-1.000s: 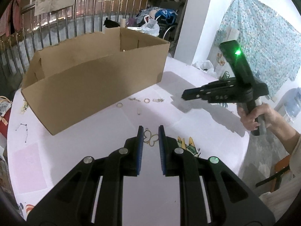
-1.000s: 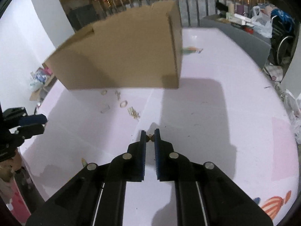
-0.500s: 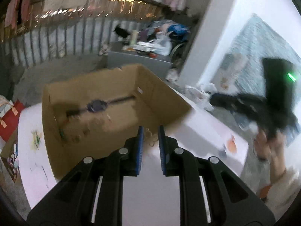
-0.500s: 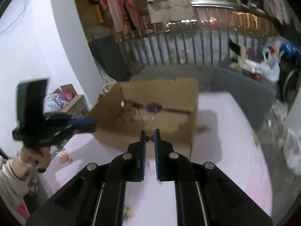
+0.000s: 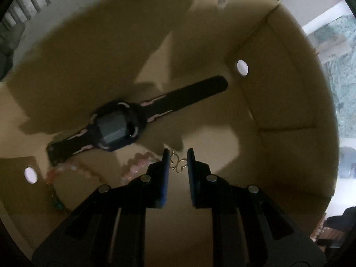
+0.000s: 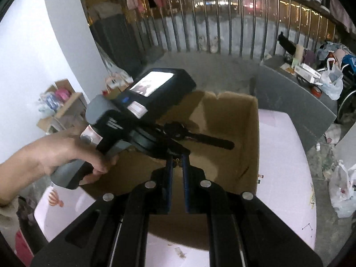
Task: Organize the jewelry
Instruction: 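Lower both tools into the box and open them to drop the charms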
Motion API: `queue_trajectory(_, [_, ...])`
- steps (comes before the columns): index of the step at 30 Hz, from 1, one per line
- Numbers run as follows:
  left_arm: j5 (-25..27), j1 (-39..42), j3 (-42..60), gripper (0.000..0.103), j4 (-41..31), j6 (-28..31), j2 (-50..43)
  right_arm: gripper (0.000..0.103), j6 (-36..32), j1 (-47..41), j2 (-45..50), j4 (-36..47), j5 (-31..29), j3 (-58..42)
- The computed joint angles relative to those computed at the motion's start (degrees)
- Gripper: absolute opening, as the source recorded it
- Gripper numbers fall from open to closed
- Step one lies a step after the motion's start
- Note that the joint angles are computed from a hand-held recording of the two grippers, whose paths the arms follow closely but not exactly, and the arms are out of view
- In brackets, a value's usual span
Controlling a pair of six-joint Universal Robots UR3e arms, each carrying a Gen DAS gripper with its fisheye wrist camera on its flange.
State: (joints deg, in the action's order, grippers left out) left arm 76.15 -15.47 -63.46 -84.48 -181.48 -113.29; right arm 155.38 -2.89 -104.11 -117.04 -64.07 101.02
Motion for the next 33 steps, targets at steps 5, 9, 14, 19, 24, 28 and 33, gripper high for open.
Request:
queue_trajectory(5, [0.5, 0.3, 2.3, 0.036, -1.0, -2.1, -1.5, 0.009, 2.1, 1.7, 3.5, -1.1, -2.4, -1.4])
queue_trajectory(9, [0.9, 2.4, -1.9, 0.040, 1.5, -3.1, 4.2, 0.009, 3.8, 4.6, 7.1, 0.8, -6.2, -5.5])
queue_trajectory(14, [16.1, -0.9, -18.7, 0.040, 12.4, -0.1, 27.1, 0.009, 8.3, 9.1, 20.3, 12.3, -9.8, -21.4])
queue_trajectory(19, [12.2, 0.4, -32.0, 0.042, 13.4, 4.5, 50.3, 0.009, 14.8, 15.9, 38.0, 21.7, -20.7, -42.2])
queue_trajectory(24, [12.2, -4.2, -35.5, 0.044, 10.4, 1.8, 60.5, 0.009, 19.1, 18.2, 47.5, 31.2, -24.8, -53.4])
queue_trajectory(28, [20.7, -13.8, -40.0, 0.046, 16.5, -2.5, 60.1, 0.035, 21.0, 18.3, 46.7, 29.7, -27.4, -52.4])
queue_trajectory(33, [18.0, -18.1, -40.8, 0.046, 15.2, -6.9, 64.9, 0.037, 18.0, 14.0, 33.7, 18.7, -20.1, -36.5])
